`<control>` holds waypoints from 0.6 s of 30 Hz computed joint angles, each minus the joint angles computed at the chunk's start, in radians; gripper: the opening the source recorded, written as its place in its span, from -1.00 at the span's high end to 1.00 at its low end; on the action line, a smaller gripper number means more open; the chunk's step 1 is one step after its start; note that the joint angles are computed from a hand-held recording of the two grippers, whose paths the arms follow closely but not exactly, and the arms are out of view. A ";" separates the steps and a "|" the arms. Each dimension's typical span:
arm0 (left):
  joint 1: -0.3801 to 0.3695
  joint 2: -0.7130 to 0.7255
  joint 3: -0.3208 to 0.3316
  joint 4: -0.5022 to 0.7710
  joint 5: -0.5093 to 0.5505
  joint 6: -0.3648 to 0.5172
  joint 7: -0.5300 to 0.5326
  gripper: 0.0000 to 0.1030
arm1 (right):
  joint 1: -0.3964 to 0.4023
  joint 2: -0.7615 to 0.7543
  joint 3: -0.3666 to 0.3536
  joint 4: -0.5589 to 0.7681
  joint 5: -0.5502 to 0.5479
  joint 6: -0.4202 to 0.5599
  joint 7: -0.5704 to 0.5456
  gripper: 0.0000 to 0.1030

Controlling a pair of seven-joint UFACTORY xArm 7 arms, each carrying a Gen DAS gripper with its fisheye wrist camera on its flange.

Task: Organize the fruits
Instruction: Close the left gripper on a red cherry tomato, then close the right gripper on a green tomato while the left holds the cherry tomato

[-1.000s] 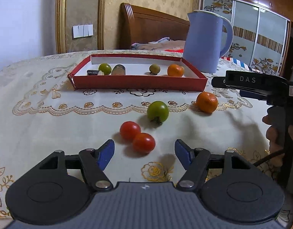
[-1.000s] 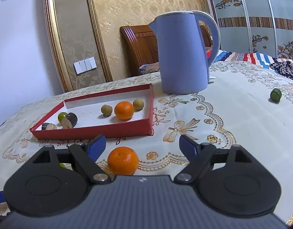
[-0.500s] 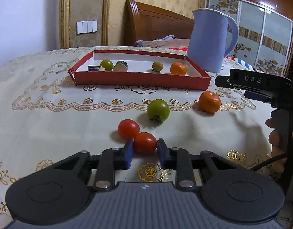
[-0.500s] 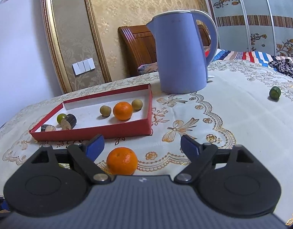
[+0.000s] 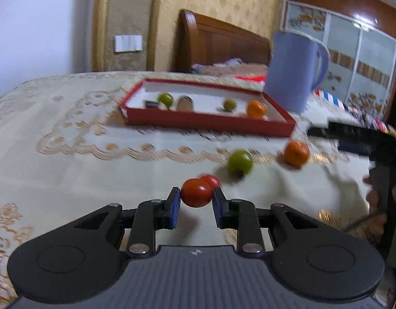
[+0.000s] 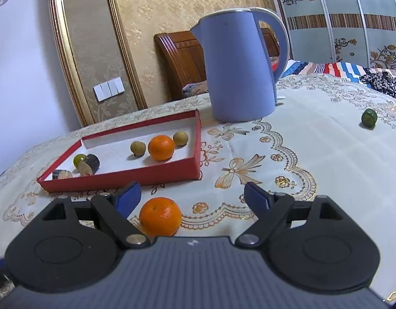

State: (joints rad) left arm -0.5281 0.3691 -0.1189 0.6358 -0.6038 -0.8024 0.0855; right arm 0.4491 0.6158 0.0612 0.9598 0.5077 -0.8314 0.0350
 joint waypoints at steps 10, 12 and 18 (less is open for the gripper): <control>0.005 0.025 0.055 0.112 -0.182 0.066 0.146 0.50 | 0.030 0.004 -0.008 0.006 0.017 0.004 -0.074 -0.67; 0.007 0.042 0.060 0.135 -0.203 0.080 0.162 0.50 | 0.025 0.005 -0.002 0.003 -0.020 -0.002 -0.081 -0.67; 0.018 0.080 0.068 0.165 -0.215 0.102 0.168 0.50 | 0.019 -0.003 0.014 -0.002 -0.127 0.022 -0.109 -0.65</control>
State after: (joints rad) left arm -0.5102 0.4488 -0.0508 0.8003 -0.8188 -0.7005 0.2531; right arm 0.4683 0.6130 0.0750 0.9574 0.3805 -0.8098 -0.0739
